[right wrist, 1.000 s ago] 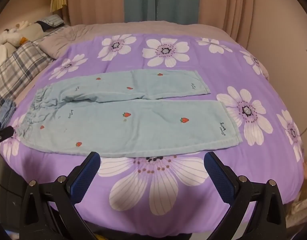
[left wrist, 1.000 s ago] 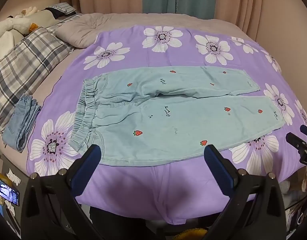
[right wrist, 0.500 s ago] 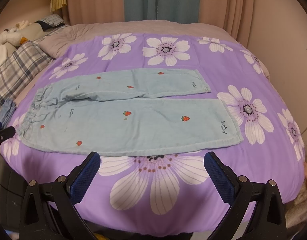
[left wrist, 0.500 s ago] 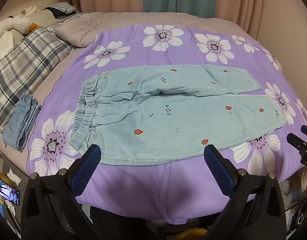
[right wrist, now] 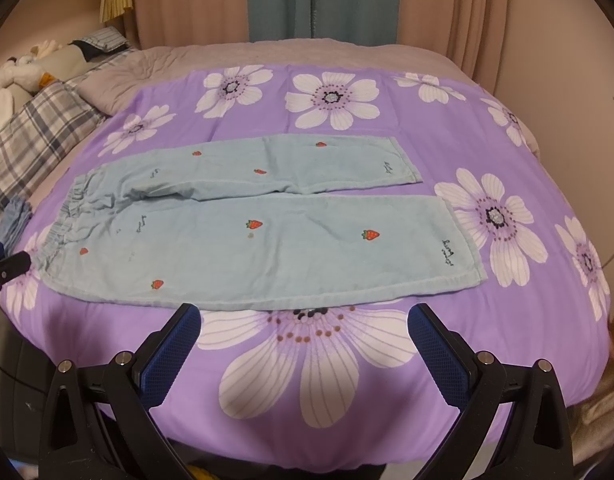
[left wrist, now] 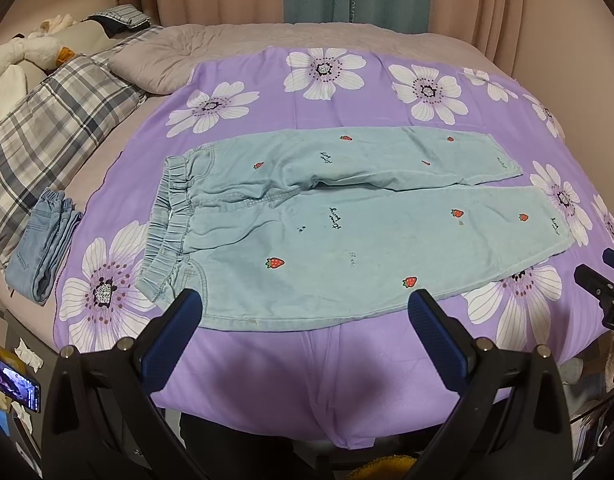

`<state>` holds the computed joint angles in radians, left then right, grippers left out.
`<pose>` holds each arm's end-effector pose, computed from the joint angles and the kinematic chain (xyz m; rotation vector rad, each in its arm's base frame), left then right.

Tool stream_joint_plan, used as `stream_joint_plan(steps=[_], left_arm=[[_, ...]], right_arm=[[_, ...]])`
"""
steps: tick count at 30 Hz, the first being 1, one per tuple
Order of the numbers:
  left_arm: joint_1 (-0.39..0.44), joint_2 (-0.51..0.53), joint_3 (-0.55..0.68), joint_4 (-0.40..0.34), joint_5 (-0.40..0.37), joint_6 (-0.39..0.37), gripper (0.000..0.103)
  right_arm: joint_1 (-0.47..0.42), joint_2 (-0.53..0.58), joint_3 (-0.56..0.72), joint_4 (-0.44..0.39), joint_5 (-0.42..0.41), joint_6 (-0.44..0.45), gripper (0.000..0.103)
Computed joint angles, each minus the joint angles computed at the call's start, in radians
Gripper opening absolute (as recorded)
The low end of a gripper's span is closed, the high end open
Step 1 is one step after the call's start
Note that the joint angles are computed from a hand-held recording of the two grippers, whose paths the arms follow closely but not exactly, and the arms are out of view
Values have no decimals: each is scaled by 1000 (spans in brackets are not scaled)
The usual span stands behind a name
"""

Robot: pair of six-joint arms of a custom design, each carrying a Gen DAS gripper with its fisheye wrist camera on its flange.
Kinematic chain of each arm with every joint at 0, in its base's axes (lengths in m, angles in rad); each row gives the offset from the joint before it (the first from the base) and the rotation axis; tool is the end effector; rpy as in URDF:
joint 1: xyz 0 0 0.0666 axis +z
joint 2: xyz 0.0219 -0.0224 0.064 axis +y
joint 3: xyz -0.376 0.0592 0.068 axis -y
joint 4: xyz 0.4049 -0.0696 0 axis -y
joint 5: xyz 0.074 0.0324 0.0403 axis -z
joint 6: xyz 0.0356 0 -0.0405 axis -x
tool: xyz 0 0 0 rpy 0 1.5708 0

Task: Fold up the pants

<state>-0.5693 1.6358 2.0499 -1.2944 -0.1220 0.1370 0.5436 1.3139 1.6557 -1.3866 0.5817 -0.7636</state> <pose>0.4690 -0.2955 0.5799 0.4726 2.4030 -0.1642 0.3745 0.2030 0.5574 0.4515 2.3424 -0.1758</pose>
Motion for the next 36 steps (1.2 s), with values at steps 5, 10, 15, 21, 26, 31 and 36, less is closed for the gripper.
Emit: stream_joint_plan(steps=[5, 10, 15, 21, 26, 31, 36], left_arm=[[-1, -10, -19, 28, -8, -7, 103], [1, -15, -35, 43, -10, -16, 103], [2, -28, -71, 91, -39, -44, 103], [27, -31, -103, 152, 33, 12, 103], [129, -8, -160, 200, 189, 248, 102], [227, -9, -255, 297, 342, 487, 93], [288, 0, -278, 260, 352, 545, 90]], right_arm=[[0, 1, 2, 0, -2, -1, 102], [2, 2, -4, 2, -4, -2, 102], [-2, -3, -17, 12, -6, -1, 102], [-2, 17, -2, 6, -17, 9, 102], [6, 49, -16, 103, -53, 109, 102], [49, 158, 9, 182, -100, 307, 102], [86, 271, 74, 238, -96, 471, 102]])
